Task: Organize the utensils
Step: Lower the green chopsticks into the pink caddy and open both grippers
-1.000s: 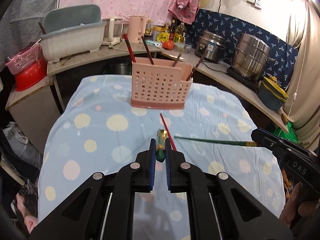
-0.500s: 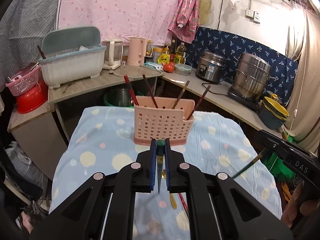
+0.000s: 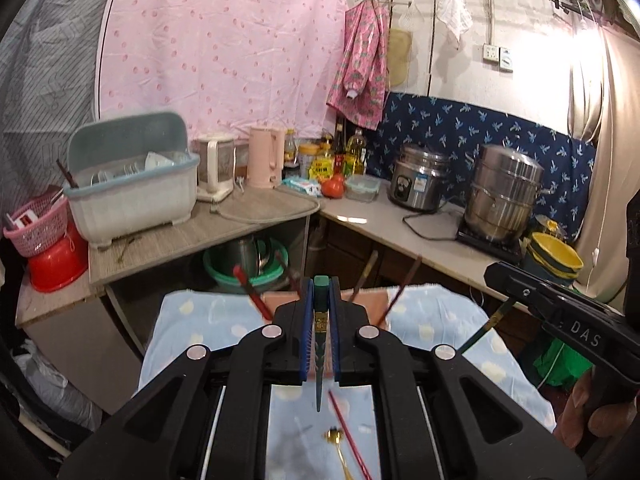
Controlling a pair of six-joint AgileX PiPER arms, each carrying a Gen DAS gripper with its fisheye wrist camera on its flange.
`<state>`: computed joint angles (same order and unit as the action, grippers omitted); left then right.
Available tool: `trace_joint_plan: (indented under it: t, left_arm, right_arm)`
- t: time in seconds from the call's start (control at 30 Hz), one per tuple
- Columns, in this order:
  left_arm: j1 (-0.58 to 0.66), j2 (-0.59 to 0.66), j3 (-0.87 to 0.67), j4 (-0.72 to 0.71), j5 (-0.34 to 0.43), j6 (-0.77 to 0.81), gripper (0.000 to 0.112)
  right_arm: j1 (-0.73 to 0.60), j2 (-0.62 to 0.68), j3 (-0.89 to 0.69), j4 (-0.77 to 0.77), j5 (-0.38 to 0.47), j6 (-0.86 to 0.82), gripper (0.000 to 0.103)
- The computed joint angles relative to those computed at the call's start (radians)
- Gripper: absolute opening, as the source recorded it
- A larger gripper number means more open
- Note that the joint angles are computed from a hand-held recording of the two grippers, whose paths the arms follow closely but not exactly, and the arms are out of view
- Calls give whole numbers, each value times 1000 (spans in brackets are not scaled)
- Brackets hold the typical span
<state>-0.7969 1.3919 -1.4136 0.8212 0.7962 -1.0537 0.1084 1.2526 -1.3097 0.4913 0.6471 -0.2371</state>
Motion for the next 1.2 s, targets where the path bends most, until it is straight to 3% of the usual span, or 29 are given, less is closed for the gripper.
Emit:
trace_joint_plan:
  t: [0.3,0.5,0.8,0.93,1.2]
  left_arm:
    - [135,187,-354,-102,-57,200,7]
    - [214,299,-496,-158,-102,248,7]
    - [286,372,-475,-254,-156,284,7]
    - [306,379,-444,-288,-177,289,7]
    - [311,383,-426,-300,-196,291,7]
  right_arm:
    - [69,242,-391,-136,1,141,6]
    - [86,410,-590,-174,2,207,6]
    - [100,561,-740,-186,2,262,6]
    - [102,614,-837,-196,43,270,6]
    - [112,649,-904,-206,63,284,6]
